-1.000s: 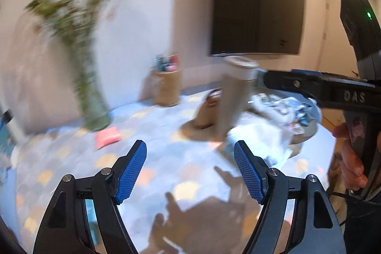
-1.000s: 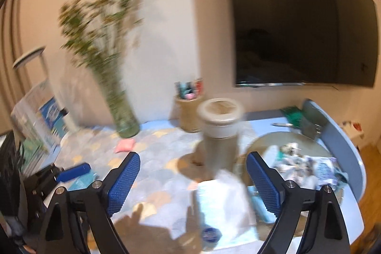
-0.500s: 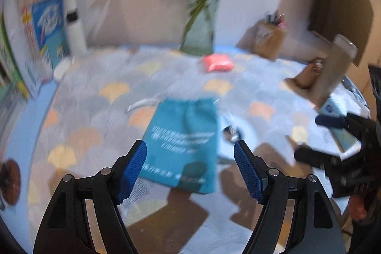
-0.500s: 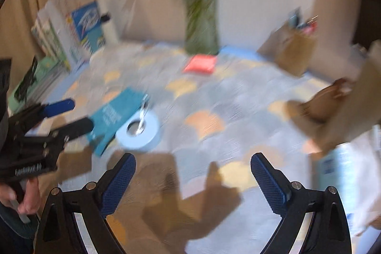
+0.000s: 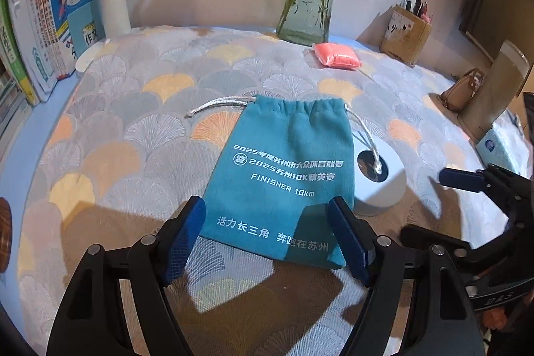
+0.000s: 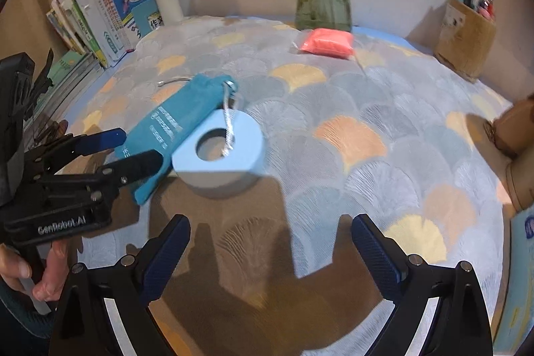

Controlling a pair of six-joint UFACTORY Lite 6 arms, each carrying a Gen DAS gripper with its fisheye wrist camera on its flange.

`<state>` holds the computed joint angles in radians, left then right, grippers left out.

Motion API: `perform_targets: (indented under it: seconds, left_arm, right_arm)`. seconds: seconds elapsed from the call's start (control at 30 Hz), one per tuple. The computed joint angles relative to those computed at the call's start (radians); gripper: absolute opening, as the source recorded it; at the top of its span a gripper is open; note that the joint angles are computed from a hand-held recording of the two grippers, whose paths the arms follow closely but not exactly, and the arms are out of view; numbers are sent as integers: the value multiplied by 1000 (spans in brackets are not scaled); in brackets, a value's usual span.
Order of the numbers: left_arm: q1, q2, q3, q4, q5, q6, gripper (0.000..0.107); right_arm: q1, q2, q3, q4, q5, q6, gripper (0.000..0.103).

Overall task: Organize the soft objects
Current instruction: 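Grasp the light blue tape roll with the right tool and lift it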

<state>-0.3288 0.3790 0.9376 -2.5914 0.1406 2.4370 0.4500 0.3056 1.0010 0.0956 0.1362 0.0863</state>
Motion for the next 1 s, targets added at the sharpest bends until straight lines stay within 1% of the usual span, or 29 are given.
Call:
perform_targets:
  seconds: [0.07, 0.13, 0.2, 0.23, 0.3, 0.37, 0.4, 0.47, 0.5, 0.57, 0.6, 0.63, 0.77, 0.83, 0.93, 1.0]
  left_arm:
    - [25, -16, -24, 126, 41, -127, 75]
    - [41, -26, -35, 208, 71, -213, 75]
    - [75, -41, -58, 331, 144, -319, 75]
    - [81, -46, -66, 342, 160, -329, 75]
    - [85, -42, -63, 373, 170, -360, 75]
    - [87, -35, -57, 395, 175, -386, 75]
    - [91, -33, -55, 412, 181, -403, 75]
    - [92, -24, -47, 444, 181, -434, 75]
    - [91, -19, -41, 458, 176, -448, 75]
    - [90, -8, -29, 480, 170, -475, 75]
    - [88, -5, -24, 496, 166, -488, 75]
    - [86, -3, -22, 493, 161, -482, 75]
    - [57, -6, -18, 425, 113, -407, 75]
    - [64, -8, -22, 440, 123, -416, 76]
    - [92, -10, -29, 505, 170, -476, 76]
    - [102, -10, -31, 540, 195, -506, 81]
  right_arm:
    - [19, 31, 44, -119, 14, 114, 97]
    - [40, 74, 96, -245, 24, 239, 97]
    - [54, 116, 143, -345, 33, 334, 97]
    - [63, 134, 163, -411, 39, 394, 97]
    - [70, 159, 194, -468, 51, 443, 97]
    - [70, 184, 228, -428, 56, 404, 97]
    - [74, 197, 246, -447, 61, 420, 97]
    - [89, 227, 281, -543, 77, 508, 97]
    - [98, 239, 291, -604, 80, 564, 94]
    - [102, 228, 276, -626, 52, 574, 78]
    - [100, 214, 257, -582, 26, 522, 68]
    - [99, 205, 244, -572, 17, 511, 66]
    - [88, 154, 176, -733, 8, 676, 65]
    - [65, 106, 116, -801, 2, 744, 65]
    - [17, 27, 20, -764, 2, 706, 65]
    - [-9, -15, -28, -750, -5, 687, 65]
